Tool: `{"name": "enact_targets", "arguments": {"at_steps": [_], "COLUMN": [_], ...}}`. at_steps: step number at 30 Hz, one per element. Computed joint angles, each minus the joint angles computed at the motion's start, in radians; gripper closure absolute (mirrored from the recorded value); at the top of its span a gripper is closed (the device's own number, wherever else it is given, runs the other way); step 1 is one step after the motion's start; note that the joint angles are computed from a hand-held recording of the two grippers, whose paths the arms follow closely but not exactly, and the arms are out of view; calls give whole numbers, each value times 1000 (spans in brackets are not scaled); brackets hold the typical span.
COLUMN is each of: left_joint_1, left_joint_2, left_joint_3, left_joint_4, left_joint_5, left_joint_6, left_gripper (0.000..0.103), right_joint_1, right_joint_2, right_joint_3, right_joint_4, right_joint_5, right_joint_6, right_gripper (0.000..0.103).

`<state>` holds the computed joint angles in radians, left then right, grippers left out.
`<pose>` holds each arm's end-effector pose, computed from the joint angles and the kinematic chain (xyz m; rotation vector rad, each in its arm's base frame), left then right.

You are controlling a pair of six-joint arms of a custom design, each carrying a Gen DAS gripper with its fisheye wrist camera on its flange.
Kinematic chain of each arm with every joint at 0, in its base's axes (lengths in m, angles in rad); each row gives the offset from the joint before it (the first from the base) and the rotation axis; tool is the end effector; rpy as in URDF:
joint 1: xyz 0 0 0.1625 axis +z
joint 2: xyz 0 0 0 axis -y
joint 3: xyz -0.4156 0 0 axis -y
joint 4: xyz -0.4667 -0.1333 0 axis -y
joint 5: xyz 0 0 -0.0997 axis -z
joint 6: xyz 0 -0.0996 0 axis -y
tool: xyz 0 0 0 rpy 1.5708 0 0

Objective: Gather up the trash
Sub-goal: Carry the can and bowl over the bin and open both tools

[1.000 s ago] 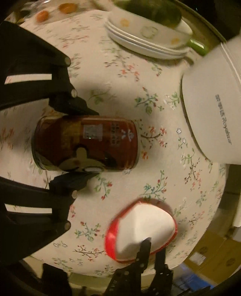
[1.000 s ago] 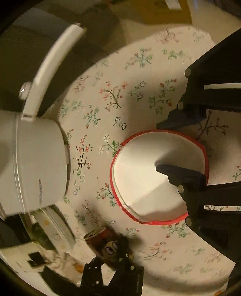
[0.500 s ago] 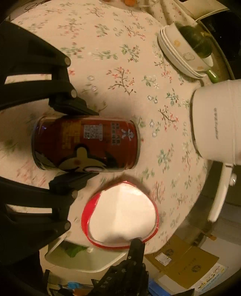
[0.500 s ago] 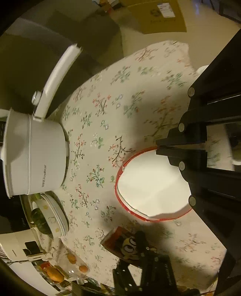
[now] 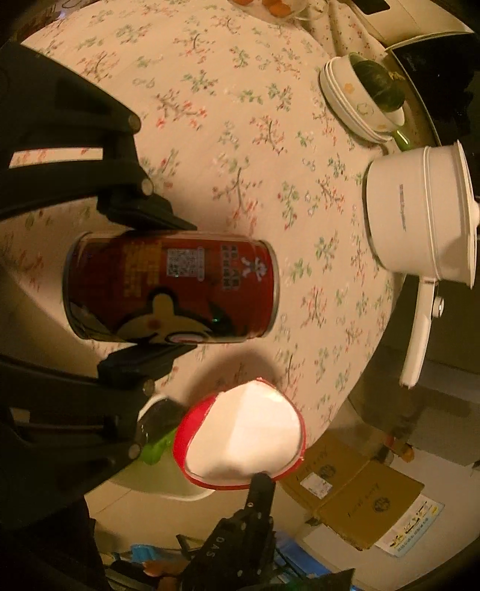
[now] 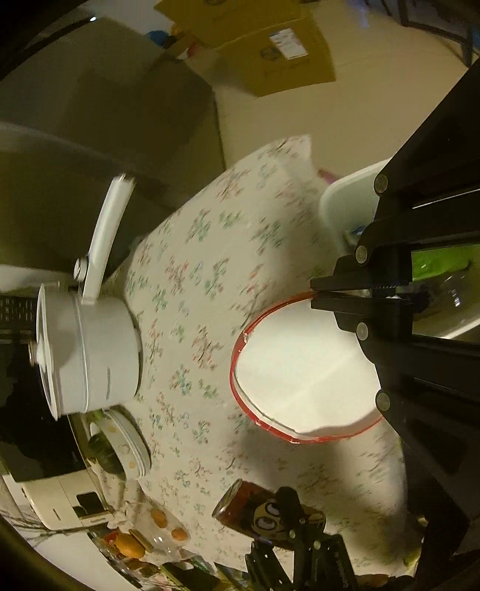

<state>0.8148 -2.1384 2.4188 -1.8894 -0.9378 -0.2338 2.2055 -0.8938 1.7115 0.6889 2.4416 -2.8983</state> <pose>-0.0850 -0.3703 0.3073 0.6471 2.4840 -0.4424 0.3331 -0.3560 0.0755 0.4182 -2.2883 0.5275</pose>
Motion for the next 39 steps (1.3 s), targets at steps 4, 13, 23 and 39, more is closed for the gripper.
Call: {"name": "enact_targets", "arguments": {"at_steps": [4, 13, 23, 39], "left_joint_1": [-33, -105, -172, -172], "left_joint_2": [-23, 32, 148, 442], "left_joint_3": [31, 77, 118, 136], "left_joint_4": [4, -61, -160, -408], "left_joint_5": [-45, -127, -209, -271], "left_joint_6": [-37, -40, 8, 86], "left_gripper": [48, 48, 48, 48], "right_joint_1": [-25, -113, -205, -198], "right_joint_2": [-68, -49, -145, -203], "right_joint_3": [74, 163, 243, 277], "right_joint_4": [8, 188, 193, 201], "right_joint_5": [-21, 60, 33, 100], "right_joint_6": [58, 224, 246, 287], "right_gripper": [99, 99, 81, 44]}}
